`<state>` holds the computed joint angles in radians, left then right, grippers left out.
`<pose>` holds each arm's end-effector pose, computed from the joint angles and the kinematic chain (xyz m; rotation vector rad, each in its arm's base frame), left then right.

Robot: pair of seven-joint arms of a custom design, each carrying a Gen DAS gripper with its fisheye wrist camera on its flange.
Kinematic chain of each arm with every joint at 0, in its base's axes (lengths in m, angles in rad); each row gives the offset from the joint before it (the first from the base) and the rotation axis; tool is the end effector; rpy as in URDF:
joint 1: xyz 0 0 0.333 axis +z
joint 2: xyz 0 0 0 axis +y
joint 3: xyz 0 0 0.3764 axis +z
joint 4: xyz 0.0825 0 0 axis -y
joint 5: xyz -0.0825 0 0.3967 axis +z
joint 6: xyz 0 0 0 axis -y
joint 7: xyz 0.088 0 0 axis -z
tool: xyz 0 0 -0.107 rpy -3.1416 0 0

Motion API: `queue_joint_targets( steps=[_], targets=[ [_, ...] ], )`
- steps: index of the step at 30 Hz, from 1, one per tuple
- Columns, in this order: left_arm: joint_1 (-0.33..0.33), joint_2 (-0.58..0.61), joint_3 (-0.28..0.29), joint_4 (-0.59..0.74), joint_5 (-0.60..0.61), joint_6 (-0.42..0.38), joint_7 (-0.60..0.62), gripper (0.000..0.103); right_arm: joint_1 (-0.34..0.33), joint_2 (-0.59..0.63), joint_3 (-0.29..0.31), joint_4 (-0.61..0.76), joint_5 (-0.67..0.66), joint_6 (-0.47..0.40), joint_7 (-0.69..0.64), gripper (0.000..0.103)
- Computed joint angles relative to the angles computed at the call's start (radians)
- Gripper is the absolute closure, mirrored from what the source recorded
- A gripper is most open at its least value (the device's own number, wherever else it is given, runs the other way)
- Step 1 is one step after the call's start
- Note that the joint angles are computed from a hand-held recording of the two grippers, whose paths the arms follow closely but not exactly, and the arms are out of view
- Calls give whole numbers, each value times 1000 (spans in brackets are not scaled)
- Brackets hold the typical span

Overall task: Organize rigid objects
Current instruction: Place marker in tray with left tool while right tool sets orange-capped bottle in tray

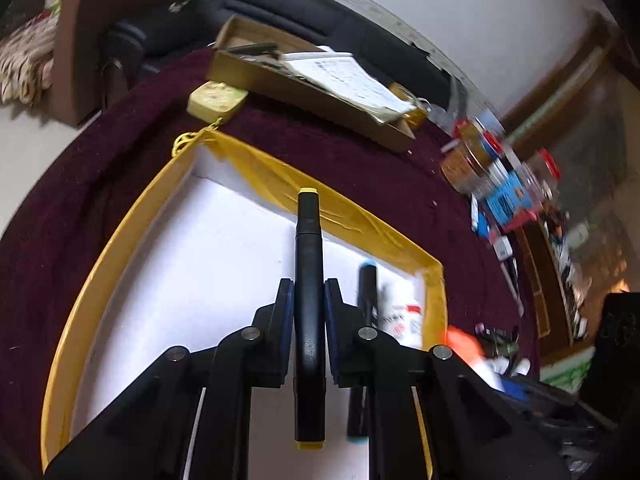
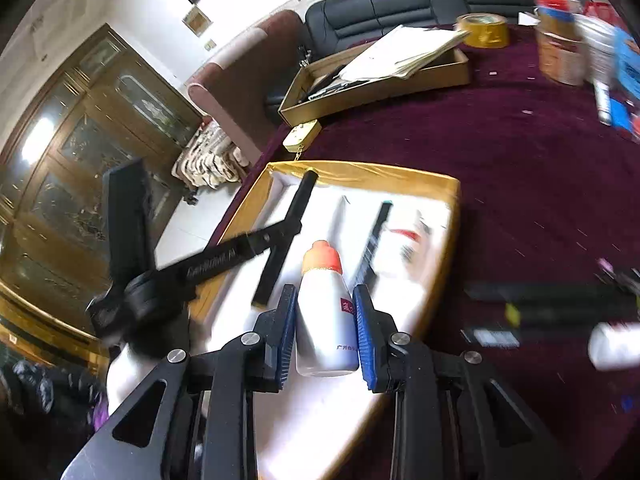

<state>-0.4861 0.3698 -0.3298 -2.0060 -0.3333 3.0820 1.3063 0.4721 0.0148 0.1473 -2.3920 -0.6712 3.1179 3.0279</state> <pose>0.5010 -0.4600 0.4067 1.8611 -2.1866 1.1078 0.4073 0.3554 0.4333 -1.5616 1.8581 -0.0902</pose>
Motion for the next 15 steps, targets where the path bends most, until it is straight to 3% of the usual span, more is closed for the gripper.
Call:
queue_joint_targets(
  steps=[5,8,10,12,15],
  targets=[
    [82,23,-85,-12,-74,25,36,91,34,110,-50,75,13,8,19,78],
    [110,28,-116,-18,-101,44,58,90,42,134,-56,84,75,13,-51,77],
    [137,28,-148,-27,-122,62,74,90,106,136,-126,103,6,-17,18,76],
    [161,26,-179,-32,-140,70,88,88,128,123,-150,106,-53,-42,72,61],
    [157,3,-183,-53,-149,92,97,86,116,75,-146,86,-138,-70,139,57]
  ],
)
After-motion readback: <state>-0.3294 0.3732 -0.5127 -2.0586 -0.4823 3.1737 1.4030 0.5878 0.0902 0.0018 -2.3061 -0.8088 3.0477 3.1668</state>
